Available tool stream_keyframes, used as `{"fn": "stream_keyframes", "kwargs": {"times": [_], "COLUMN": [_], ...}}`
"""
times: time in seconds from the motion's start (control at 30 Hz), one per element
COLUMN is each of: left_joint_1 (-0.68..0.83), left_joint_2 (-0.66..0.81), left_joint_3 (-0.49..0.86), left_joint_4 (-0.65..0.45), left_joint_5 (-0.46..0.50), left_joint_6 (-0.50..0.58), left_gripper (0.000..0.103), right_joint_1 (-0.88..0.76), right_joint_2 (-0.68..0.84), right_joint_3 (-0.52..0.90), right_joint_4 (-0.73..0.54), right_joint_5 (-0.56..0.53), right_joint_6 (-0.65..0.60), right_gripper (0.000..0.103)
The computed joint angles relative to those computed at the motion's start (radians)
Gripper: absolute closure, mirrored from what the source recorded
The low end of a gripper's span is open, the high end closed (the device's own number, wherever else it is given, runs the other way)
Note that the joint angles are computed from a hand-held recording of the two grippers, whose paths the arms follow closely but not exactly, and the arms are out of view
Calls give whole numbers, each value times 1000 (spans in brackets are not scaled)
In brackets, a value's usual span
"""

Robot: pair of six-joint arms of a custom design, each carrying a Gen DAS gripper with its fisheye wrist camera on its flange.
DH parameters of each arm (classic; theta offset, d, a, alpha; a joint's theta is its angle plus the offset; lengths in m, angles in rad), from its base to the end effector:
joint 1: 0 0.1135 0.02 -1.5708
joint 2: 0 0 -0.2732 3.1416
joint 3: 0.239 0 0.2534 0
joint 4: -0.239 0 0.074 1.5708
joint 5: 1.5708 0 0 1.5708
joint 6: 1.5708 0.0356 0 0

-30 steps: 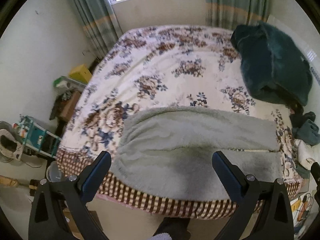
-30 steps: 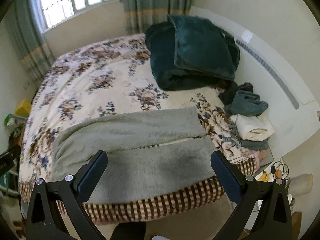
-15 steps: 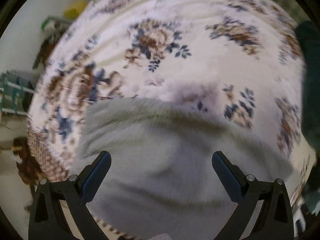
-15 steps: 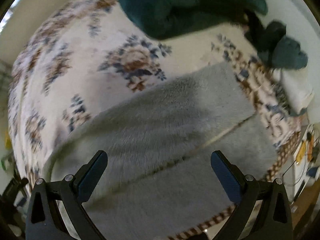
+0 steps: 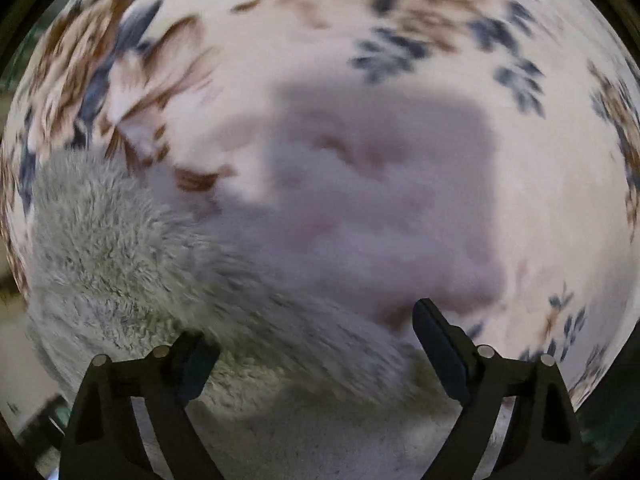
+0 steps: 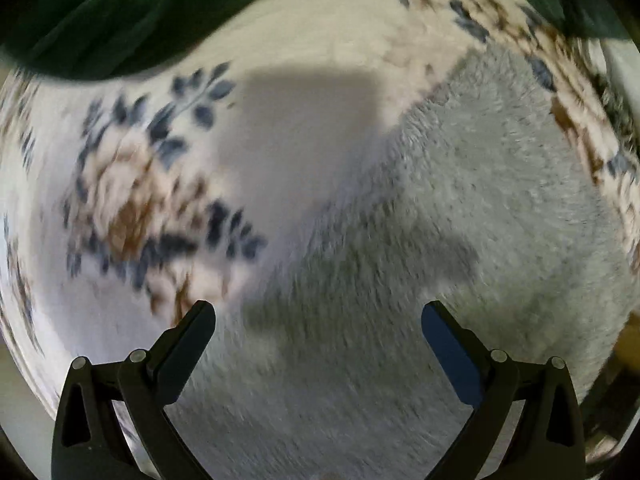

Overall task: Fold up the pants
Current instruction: 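Lower both tools toward the waist end of the grey fleece pants, then grasp the pants edge with the left tool while the right tool grasps the other corner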

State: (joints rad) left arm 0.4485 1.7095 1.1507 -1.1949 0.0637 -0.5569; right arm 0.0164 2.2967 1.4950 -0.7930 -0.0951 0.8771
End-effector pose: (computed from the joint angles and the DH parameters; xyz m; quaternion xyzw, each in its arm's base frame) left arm 0.2519 0.1187 0.1967 0.4821 -0.8708 0.0267 0.0929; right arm 0.4130 0.0102 0.0732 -0.4172 -0.9075 -0.0377 0.0313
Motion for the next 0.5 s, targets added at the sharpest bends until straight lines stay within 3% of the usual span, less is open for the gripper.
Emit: {"fn": "stream_keyframes", "kwargs": {"times": [0.03,0.2,0.27,0.33,0.4,0.5], "left_joint_1": [5,-24,-36,-56,-73,-99], "left_joint_2": [-13,-90,-162,-217,-269,-376], "left_joint_3": [-9,4,14,36,65,122], "left_joint_4": [-1,-43,-73,-117,-166,-287], "left_joint_5": [-5,-67,-64,-62,-65,-59], "left_joint_6": [-12,-77,-99,-104,-90,-85], "left_gripper": [25,91,94,96,97,98], "right_joint_1": [-10,-8,3,18,28,25], "right_joint_2": [41,225,261,275,260,187], "right_joint_3": [24,192,236,259,240,132], "right_joint_4": [16,-34,-50,-57,-55,33], "right_joint_5": [-14,-10,10,37,69,64], "right_joint_6": [18,54,53,41,34,24], "right_gripper": [0,0,7,29,79,95]}}
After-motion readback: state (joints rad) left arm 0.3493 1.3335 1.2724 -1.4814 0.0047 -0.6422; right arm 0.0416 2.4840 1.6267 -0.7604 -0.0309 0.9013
